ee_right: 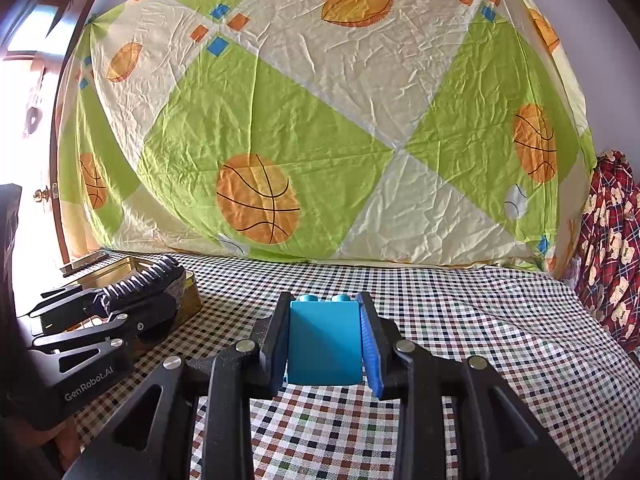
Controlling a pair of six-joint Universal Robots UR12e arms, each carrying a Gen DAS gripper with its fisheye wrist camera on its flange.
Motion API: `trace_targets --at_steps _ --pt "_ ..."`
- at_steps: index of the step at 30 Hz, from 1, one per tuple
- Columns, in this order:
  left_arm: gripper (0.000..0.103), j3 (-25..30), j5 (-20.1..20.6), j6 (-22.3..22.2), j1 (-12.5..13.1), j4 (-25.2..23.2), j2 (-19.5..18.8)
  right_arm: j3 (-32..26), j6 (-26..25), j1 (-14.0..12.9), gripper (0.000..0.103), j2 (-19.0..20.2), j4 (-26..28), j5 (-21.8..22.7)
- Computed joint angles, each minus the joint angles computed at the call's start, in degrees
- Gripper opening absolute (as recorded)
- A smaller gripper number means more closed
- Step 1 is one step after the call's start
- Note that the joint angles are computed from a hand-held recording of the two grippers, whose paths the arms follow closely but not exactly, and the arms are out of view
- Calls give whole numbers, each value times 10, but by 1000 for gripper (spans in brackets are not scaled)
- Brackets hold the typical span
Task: Organize rigid objects
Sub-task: 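Carry the black object with the left tool while the right tool carries the blue block to the tray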
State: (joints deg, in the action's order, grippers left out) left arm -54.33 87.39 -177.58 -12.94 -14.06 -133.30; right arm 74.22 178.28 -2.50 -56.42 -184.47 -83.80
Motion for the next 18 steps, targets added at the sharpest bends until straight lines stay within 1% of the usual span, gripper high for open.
trace_targets --at_steps 5,14,18 --pt "26 -7 -1 6 -1 1 4 5 -1 0 34 -3 -4 4" --pt "26 -22 -2 -6 1 0 14 13 -1 -2 34 -7 -10 14" --pt "26 -40 -3 -11 3 19 22 15 -1 -1 34 -9 -13 18"
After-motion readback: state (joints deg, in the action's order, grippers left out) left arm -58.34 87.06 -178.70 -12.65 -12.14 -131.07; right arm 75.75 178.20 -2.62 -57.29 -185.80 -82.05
